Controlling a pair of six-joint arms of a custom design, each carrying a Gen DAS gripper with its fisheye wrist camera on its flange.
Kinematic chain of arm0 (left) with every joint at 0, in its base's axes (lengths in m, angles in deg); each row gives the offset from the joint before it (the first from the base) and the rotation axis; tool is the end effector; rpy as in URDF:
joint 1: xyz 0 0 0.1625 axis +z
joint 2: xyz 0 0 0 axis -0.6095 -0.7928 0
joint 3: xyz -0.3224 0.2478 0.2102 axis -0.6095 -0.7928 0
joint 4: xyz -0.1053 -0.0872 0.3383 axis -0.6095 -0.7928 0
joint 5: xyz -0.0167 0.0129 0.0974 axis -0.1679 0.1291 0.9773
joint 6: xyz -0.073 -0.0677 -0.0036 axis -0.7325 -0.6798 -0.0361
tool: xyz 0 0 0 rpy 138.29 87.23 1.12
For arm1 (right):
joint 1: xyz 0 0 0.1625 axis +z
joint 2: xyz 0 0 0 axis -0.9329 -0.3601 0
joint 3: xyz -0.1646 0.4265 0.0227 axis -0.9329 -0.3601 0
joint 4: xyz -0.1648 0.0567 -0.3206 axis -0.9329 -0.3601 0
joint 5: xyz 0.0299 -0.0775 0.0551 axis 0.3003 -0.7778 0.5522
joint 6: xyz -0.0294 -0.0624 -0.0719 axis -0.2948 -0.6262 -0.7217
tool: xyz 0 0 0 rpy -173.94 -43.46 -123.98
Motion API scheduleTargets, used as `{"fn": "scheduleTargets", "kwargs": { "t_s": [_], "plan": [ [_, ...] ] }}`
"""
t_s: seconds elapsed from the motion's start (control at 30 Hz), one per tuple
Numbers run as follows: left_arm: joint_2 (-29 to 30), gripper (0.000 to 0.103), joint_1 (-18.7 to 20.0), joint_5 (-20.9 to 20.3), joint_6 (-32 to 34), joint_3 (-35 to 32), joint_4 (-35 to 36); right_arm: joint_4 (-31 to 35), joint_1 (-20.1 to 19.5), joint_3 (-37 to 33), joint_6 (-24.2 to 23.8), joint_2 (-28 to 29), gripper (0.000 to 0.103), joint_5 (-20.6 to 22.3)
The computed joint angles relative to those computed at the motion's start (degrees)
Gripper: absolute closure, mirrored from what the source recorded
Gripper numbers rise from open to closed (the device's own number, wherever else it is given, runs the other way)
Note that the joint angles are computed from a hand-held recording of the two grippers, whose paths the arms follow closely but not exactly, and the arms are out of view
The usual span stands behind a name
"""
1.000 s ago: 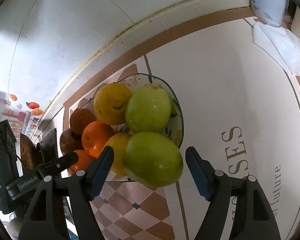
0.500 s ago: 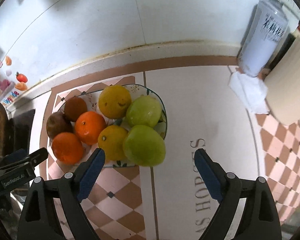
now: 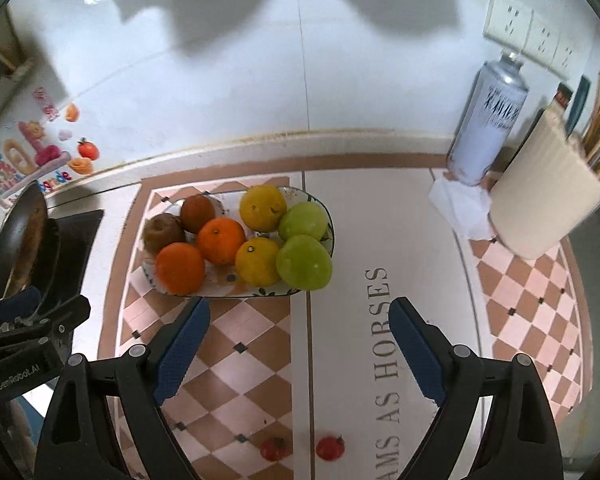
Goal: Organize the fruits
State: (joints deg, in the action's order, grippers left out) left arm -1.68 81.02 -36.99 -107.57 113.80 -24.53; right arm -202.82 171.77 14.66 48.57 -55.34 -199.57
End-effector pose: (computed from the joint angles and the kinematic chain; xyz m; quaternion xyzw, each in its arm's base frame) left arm -0.4334 -0.6884 0.1405 0.1820 0.9088 -0.1581 0.3404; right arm 0.2017 -0.6248 0.3753 -0.0250 -0.8832 0.2853 0.3714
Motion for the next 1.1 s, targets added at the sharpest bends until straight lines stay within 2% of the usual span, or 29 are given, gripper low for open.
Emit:
{"fn": "scheduleTargets", "kwargs": {
  "t_s": [0.17, 0.37, 0.63, 0.93, 1.1],
  "plan": [
    [-4.25, 0.013, -2.58, -0.34, -0.13, 6.04, -3.99, -2.05, 3.47, 2.99, -0.71, -2.8, 0.01, -2.1],
    [-8.21, 0.013, -5.52, 1.23, -0.3, 11.96, -7.71, -3.36, 6.76, 6.07, -0.11, -5.9, 0.01, -3.72],
    [-11.68, 0.013, -8.19, 3.2, -2.26, 16.29, -10.02, -5.05, 11.0, 9.43, -0.36, -9.34, 0.01, -5.67],
    [-13.27, 0.013, -9.79, 4.21, -3.15, 18.86, -11.39, -6.65, 12.6, 11.52, 0.8, -11.44, 0.01, -4.16],
    [-12.45, 0.012, -9.6, 4.31, -3.68, 18.41, -10.33, -3.74, 10.18, 12.35, 3.42, -13.12, 0.008, 0.21]
  ]
}}
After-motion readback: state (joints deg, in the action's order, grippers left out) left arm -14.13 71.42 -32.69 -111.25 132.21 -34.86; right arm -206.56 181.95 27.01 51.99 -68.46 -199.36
